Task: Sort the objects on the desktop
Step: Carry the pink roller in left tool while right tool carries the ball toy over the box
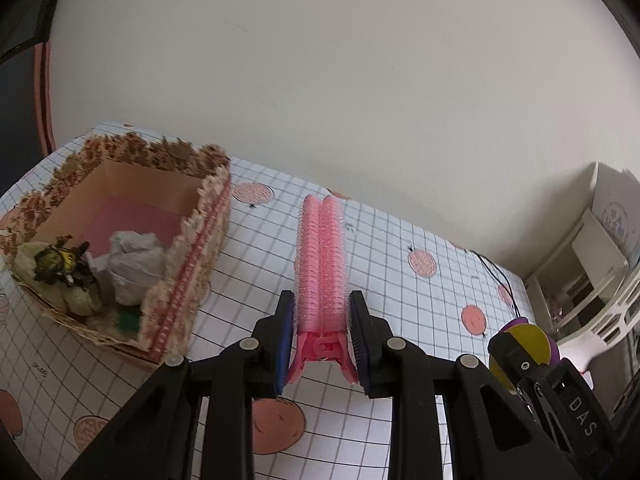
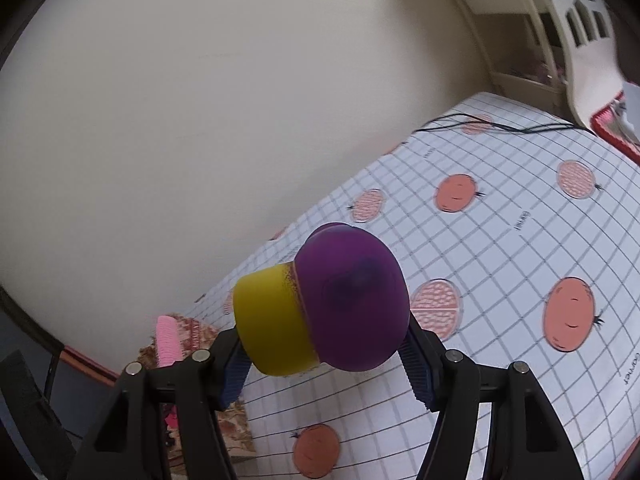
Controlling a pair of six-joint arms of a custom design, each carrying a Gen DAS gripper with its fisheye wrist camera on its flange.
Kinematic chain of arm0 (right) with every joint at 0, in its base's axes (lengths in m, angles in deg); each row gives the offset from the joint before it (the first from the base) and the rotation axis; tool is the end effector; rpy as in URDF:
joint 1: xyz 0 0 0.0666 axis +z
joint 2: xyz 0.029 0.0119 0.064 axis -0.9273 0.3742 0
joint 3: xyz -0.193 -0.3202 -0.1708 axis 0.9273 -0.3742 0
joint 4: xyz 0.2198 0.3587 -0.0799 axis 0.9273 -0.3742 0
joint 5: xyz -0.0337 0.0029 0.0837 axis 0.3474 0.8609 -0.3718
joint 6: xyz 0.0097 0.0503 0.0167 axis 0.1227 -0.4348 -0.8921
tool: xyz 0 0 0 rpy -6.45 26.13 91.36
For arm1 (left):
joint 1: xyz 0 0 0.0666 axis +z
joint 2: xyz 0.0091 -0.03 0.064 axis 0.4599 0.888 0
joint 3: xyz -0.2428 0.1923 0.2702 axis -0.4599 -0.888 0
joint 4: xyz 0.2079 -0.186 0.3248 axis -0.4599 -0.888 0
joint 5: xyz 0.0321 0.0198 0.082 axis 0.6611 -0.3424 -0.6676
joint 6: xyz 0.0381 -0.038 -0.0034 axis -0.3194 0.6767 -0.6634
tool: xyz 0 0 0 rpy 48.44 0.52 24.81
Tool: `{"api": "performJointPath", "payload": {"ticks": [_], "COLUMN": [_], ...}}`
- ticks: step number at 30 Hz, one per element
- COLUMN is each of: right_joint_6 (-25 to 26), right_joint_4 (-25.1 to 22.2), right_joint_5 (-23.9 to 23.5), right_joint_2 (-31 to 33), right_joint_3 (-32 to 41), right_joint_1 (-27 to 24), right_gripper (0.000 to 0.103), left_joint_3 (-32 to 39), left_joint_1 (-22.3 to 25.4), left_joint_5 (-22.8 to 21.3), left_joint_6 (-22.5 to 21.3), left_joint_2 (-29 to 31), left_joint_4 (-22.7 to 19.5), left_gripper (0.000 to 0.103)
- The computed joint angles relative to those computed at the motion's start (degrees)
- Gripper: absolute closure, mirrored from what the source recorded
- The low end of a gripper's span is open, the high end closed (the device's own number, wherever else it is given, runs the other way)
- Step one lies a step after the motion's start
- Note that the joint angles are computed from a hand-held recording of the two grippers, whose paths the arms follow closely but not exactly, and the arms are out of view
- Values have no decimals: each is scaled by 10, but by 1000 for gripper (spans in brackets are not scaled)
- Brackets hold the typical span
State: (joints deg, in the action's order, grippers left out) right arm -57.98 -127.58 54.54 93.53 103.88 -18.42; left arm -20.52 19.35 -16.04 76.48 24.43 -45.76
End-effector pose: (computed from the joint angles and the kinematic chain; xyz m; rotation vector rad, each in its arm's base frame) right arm 0.2527 0.2620 0.4285 0.8545 2.0656 0.4165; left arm 0.3530 -0.0573 0.4675 -0.0239 2.3337 -0.4154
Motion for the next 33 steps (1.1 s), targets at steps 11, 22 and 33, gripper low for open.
{"api": "performJointPath", "payload": {"ticks": [11,22,33], "right_joint_6": [103,219,253], "right_joint_4": [65,132,160], "right_joint_5": [5,-23,-73], "right_joint_2": [66,145,206], "right_joint_3": [59,126,175], "right_joint_1": [36,67,79], "right_gripper": [34,34,34], "left_joint_3": [8,23,27], "left_joint_1": [92,207,303], "left_joint_5": [55,90,109], "left_joint_6": [6,32,56], "left_joint_2": [5,15,44], "left_joint_4": [0,20,30], "left_gripper": [75,75,75]}}
